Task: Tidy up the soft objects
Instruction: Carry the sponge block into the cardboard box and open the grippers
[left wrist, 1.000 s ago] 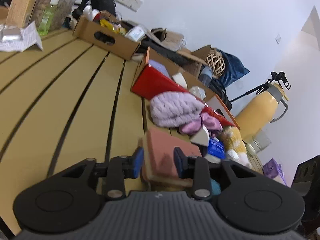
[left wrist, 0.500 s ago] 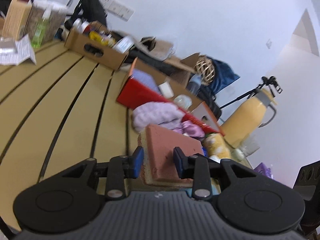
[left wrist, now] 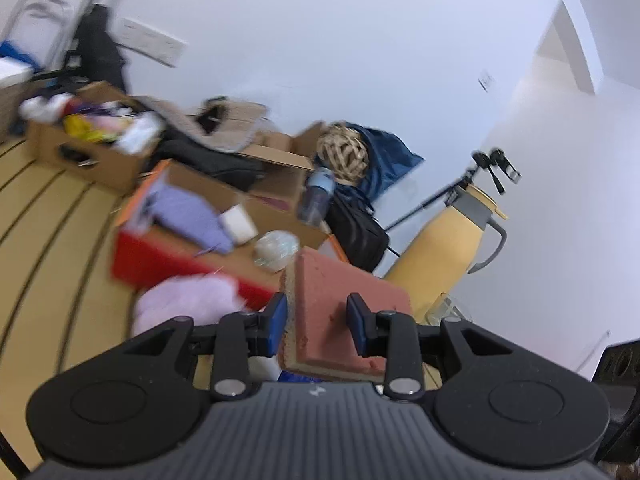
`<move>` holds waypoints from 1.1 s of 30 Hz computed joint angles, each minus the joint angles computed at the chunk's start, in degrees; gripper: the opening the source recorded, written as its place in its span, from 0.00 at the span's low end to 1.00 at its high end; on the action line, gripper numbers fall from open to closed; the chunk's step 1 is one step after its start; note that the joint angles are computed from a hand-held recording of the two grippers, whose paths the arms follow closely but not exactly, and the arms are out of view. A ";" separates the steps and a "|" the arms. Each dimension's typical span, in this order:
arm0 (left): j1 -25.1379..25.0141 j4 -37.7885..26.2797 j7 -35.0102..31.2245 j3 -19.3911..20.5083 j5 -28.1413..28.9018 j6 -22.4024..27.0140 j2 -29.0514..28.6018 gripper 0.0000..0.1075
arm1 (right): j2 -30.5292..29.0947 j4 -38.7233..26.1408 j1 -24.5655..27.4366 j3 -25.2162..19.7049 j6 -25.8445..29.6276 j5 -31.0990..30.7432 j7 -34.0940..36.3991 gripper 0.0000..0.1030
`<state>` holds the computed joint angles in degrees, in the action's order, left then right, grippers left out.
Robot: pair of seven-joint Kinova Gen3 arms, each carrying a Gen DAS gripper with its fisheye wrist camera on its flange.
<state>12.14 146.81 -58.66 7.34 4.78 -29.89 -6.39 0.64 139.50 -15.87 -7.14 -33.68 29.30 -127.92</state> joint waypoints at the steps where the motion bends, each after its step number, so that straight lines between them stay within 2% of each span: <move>1: -2.65 -2.65 2.14 1.46 -2.33 1.06 2.02 0.30 | 0.95 -2.65 2.02 -0.45 1.28 2.33 -1.32 0.28; 4: -10.62 -10.62 6.89 6.66 -9.32 3.63 8.87 0.30 | 5.14 -10.62 8.52 -3.59 4.89 9.32 -7.78 0.27; 6: -15.93 -15.93 9.35 11.06 -13.98 6.68 13.54 0.30 | 8.90 -15.93 9.62 -2.91 6.79 13.72 -12.44 0.26; 8: -21.23 -21.24 12.01 16.27 -18.64 10.80 18.39 0.30 | 12.25 -21.24 10.67 -3.60 11.21 18.38 -17.10 0.26; 10: -25.28 -25.88 15.09 20.64 -23.30 15.38 22.74 0.30 | 16.40 -26.50 14.28 -8.09 15.87 23.04 -21.46 0.26; 11: -25.95 -27.48 16.72 21.30 -25.63 16.71 24.39 0.30 | 18.34 -28.70 16.33 -10.74 18.20 25.37 -23.49 0.26; 14: -24.67 -31.23 22.26 20.05 -32.62 19.62 28.18 0.30 | 22.91 -33.57 21.61 -18.70 25.19 32.36 -28.10 0.26; 16: -22.47 -32.54 26.13 17.83 -37.09 20.67 29.17 0.30 | 25.25 -35.60 24.79 -24.00 29.84 37.02 -30.39 0.26; 18: -22.51 -33.73 28.39 18.20 -40.21 21.83 30.46 0.30 | 26.52 -36.45 25.71 -26.13 32.41 41.68 -33.77 0.28; 20: -24.45 -34.39 29.31 20.79 -42.08 22.74 31.77 0.31 | 26.27 -36.56 24.02 -24.45 33.28 45.72 -38.15 0.29; 23: -21.59 -34.39 26.04 18.20 -38.81 23.72 30.90 0.36 | 23.87 -35.48 18.63 -16.80 30.81 45.26 -39.78 0.30; 27: -22.84 -32.08 23.13 19.69 -36.84 24.41 26.98 0.38 | 19.66 -33.01 13.60 -9.34 27.75 37.43 -33.59 0.34; 28: -22.88 -31.13 22.52 19.60 -36.36 24.46 25.29 0.38 | 18.57 -32.34 13.35 -8.86 27.32 37.09 -33.20 0.34; 31: -20.79 -27.46 23.90 16.83 -37.50 24.73 18.20 0.41 | 14.96 -30.19 15.97 -11.51 27.13 32.07 -28.23 0.35; 33: -21.51 -24.57 21.44 17.48 -36.25 25.28 12.89 0.47 | 11.92 -28.11 18.39 -13.33 25.83 31.71 -27.93 0.35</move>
